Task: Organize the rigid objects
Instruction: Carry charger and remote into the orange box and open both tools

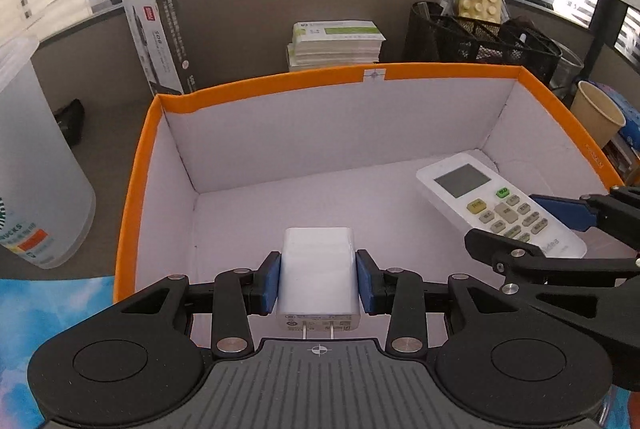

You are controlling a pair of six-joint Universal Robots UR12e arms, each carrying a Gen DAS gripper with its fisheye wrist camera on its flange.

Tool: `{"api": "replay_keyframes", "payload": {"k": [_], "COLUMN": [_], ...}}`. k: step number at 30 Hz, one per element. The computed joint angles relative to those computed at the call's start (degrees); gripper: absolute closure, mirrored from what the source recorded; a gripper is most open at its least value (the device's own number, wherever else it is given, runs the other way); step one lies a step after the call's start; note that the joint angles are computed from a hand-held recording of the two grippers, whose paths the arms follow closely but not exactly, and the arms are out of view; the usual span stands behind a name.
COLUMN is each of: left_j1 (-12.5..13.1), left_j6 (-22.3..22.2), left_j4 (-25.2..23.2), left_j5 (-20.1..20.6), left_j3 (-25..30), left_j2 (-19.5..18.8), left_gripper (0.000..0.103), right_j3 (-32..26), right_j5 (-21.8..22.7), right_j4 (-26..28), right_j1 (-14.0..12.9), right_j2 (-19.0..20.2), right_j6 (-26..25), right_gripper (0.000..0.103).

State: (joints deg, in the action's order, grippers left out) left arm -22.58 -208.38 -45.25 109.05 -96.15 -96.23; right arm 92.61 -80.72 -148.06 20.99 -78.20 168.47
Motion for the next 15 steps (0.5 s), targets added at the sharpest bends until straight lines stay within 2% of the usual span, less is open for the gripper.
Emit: {"api": "replay_keyframes", "payload": {"k": [11, 15], "left_j1": [0.41, 0.88], "left_j6": [1.75, 1.36], "left_j4": [0.66, -1.22], "left_j5": [0.22, -0.22], "left_j3": [-0.31, -0.09], "left_j2": [0.00, -0.12], "left_gripper": [0.066, 0.066], "right_j3": [-1.35, -2.79], "right_j5": [-2.37, -3.75], "right_j4": [2.35, 6.05], "right_j1": [0.91, 1.39], "right_j2": [1.00, 1.36], "right_j6": [0.00, -1.93], "right_gripper": [0.052, 0.052]}}
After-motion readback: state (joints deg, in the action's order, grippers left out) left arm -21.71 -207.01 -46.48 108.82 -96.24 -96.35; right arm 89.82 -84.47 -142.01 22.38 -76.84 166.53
